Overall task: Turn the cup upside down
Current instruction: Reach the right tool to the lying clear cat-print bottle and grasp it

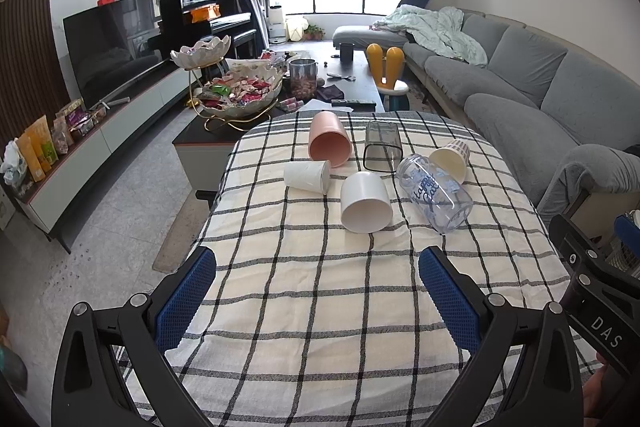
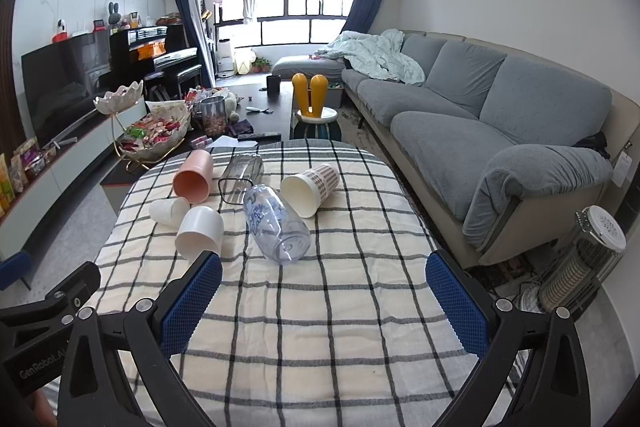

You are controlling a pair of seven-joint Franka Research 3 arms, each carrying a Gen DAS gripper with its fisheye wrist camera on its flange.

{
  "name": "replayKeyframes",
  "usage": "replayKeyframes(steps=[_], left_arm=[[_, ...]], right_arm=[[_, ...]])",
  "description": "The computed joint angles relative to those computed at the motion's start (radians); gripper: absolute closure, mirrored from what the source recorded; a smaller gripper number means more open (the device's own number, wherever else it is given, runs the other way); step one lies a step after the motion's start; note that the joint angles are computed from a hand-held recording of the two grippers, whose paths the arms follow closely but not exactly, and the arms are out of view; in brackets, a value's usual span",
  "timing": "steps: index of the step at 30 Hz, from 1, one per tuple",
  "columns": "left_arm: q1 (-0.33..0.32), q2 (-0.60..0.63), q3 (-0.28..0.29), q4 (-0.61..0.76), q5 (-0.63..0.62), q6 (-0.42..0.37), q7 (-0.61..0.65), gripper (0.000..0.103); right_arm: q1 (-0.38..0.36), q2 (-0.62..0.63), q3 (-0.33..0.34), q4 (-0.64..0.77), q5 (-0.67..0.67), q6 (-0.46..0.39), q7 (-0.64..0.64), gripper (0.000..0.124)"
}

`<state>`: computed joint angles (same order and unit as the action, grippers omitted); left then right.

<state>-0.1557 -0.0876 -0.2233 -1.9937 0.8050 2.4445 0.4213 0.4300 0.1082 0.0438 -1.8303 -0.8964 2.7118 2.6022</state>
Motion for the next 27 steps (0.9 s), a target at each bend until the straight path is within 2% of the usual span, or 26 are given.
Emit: replayKeyframes(steps=[6, 14, 20, 23, 27], left_arm=[[0.002, 0.012, 0.002, 0.024, 0.009, -0.030, 0.000, 0.000], [0.002, 0.060, 0.014, 0.079, 0.020, -0.066, -0.014, 0.000], [-0.009, 0.136, 0.034, 0.165, 0.024, -0.125, -0.057, 0.000], [-0.019, 0.185, 0.048, 0.216, 0.026, -0.149, -0.077, 0.000], [-0.041, 0.260, 0.069, 0.292, 0.045, -0.185, -0.103, 0.000]], right_arm=[[0.006, 0.024, 0.000, 0.007, -0.004, 0.012, 0.006, 0.021], [0.034, 0.131, -0.027, 0.129, 0.145, 0.000, -0.181, 0.022], [0.037, 0.271, -0.028, 0.312, 0.326, -0.040, -0.439, 0.022], [0.023, 0.366, -0.011, 0.445, 0.437, -0.098, -0.588, 0.022], [0.015, 0.529, -0.003, 0.677, 0.556, -0.218, -0.753, 0.022]])
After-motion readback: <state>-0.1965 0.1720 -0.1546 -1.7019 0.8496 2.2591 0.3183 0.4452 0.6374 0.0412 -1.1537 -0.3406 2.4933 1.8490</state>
